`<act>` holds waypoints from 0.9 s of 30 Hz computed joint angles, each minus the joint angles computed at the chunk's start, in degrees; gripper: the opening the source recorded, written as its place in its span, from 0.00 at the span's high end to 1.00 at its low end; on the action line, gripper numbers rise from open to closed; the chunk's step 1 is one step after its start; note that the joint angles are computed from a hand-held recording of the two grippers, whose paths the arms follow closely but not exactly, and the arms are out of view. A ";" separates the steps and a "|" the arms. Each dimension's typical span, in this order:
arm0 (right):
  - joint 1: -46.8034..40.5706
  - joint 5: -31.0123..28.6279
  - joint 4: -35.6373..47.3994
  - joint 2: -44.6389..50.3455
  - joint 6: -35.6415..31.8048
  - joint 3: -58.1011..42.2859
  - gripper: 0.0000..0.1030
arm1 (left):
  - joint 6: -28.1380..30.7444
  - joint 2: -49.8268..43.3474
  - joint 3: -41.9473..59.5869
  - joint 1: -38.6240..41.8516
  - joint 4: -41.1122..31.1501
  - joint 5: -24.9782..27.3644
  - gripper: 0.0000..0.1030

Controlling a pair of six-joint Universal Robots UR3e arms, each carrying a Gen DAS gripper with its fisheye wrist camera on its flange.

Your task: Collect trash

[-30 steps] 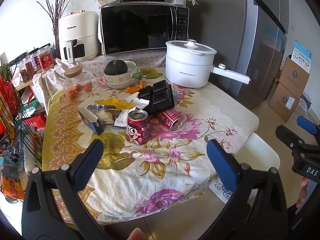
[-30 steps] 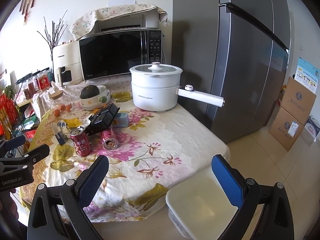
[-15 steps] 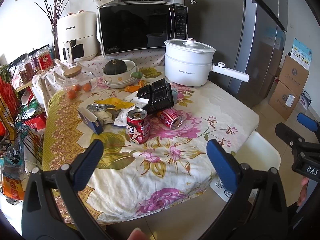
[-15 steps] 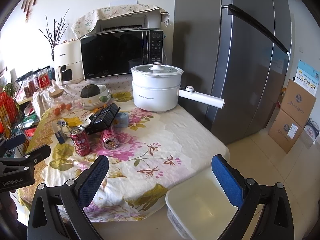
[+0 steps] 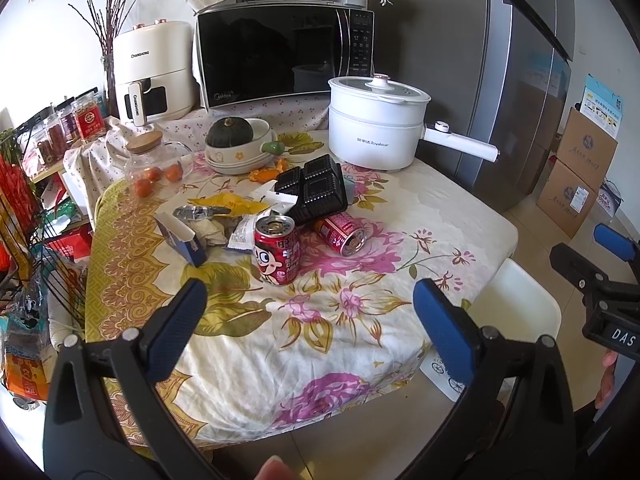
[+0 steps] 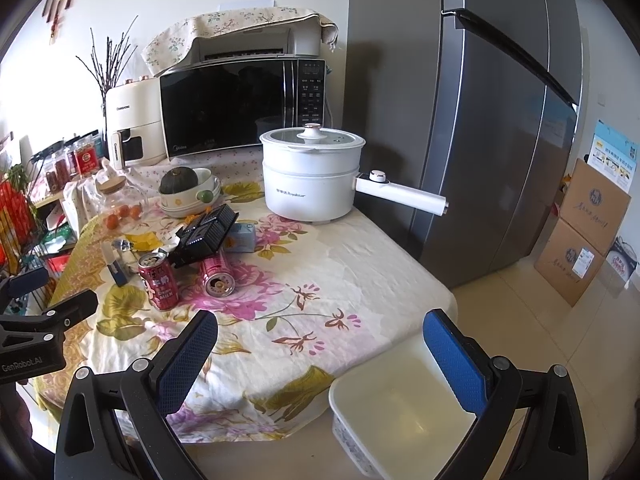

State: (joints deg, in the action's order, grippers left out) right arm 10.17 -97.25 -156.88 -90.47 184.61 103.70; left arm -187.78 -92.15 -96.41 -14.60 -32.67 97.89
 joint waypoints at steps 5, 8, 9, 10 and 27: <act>0.05 -0.10 0.38 -0.17 -0.25 -0.14 0.00 | 0.21 -0.02 -0.11 0.32 0.06 -0.29 0.01; 0.11 -0.13 0.54 -0.12 -0.34 -0.26 0.00 | 0.26 0.06 -0.16 0.36 -0.11 -0.32 0.01; 0.16 -0.16 0.65 0.03 -0.31 -0.47 0.00 | 0.25 0.15 -0.24 0.41 -0.21 -0.39 0.01; 0.13 -0.15 0.70 0.01 -0.32 -0.47 0.00 | 0.27 0.16 -0.24 0.49 -0.28 -0.49 0.01; 0.14 -0.21 0.64 -0.01 -0.31 -0.41 0.00 | 0.30 0.11 -0.07 0.57 -0.46 -0.57 0.01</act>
